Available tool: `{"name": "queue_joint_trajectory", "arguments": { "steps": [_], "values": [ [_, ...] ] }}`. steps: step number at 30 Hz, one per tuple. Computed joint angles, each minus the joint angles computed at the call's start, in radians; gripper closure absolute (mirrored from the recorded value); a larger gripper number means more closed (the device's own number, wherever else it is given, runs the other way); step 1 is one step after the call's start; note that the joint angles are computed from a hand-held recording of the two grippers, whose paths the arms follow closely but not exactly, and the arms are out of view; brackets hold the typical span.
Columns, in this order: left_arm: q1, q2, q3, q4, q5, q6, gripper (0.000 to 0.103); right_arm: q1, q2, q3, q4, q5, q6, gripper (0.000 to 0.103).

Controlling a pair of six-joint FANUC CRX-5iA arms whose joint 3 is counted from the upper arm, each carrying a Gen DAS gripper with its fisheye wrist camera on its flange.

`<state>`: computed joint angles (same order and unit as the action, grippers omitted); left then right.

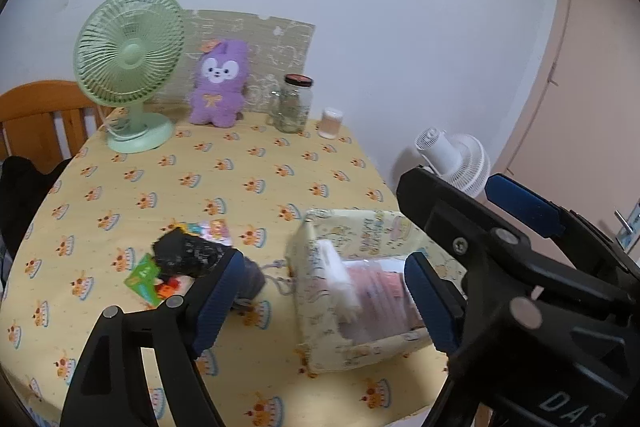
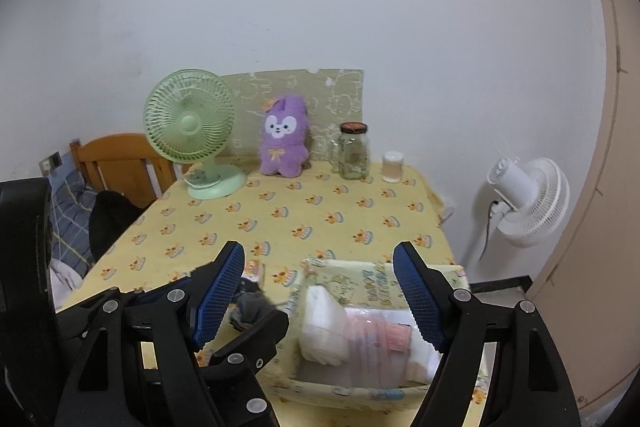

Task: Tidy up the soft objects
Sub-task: 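Move both grippers back over the black wrapped item and green pack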

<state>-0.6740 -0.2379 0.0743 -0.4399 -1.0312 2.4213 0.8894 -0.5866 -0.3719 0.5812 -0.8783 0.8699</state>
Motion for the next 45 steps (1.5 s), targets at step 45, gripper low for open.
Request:
{"name": "queue_joint_trajectory", "arguments": {
  "steps": [45],
  "values": [
    [0.211,-0.24,-0.262,0.05,-0.013,-0.05,0.0,0.216,0.165,0.022,0.006,0.026,-0.067,0.015]
  ]
}}
